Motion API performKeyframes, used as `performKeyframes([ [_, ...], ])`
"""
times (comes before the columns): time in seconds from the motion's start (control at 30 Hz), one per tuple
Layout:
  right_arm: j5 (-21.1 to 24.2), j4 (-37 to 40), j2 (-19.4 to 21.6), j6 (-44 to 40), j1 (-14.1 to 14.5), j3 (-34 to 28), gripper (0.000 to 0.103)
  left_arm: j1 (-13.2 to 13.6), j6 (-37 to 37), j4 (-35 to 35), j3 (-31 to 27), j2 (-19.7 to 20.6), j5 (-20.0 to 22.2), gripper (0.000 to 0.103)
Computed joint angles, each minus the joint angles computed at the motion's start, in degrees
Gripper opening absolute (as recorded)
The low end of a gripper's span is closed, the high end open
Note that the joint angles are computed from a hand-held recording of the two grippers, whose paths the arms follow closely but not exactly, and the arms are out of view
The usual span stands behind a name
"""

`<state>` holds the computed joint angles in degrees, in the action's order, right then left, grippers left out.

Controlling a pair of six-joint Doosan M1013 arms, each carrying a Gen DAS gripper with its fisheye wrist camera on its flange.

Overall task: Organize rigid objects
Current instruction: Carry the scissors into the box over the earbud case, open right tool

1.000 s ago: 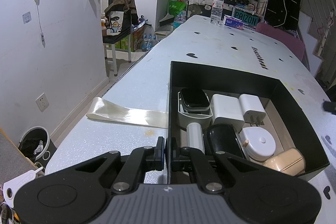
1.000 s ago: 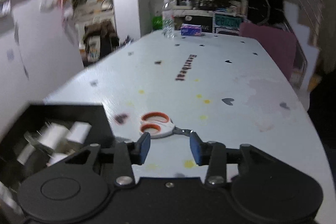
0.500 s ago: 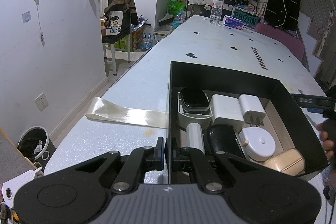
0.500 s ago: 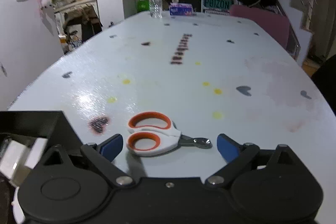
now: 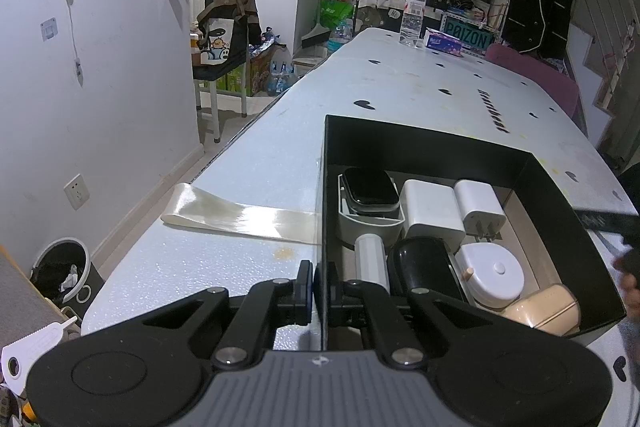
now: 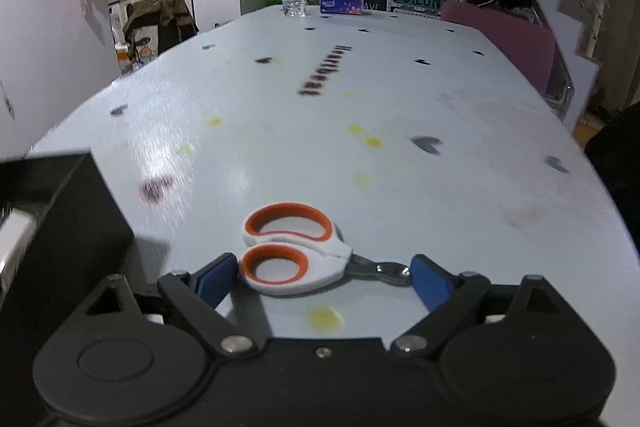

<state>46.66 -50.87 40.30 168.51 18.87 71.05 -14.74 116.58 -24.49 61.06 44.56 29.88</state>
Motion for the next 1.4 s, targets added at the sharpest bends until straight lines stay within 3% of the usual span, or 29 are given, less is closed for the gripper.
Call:
performKeyframes([
  [0.2,1.1,-4.0,-3.6,8.7,1.2,5.6,0.093,0.0,-0.1,0.1,0.0,0.0,0.0,0.005],
  [0.5,0.3,-15.9,-6.5,22.5,3.7,8.7,0.093,0.0,-0.1,0.0,-0.1,0.0,0.1,0.005],
  [0.7,-7.6,-19.9,-7.6,22.4,5.1,7.8,0.093,-0.1,-0.2,0.2,0.0,0.1,0.0,0.005],
  [0.87,-12.0,-9.7,-4.9,6.8,5.5,0.8,0.093,0.0,-0.2,0.1,-0.1,0.1,0.1,0.005],
  [1.03,-8.6,6.0,0.4,-10.6,5.4,-9.5,0.093,0.0,-0.1,0.1,-0.1,0.1,0.0,0.005],
  [1.23,-2.0,17.4,4.8,-16.0,5.3,-17.4,0.093,0.0,0.3,-0.7,0.0,0.1,0.1,0.005],
  [1.4,4.4,20.6,6.5,-15.3,5.3,-20.2,0.095,0.0,0.4,-1.0,-0.1,0.2,0.4,0.006],
])
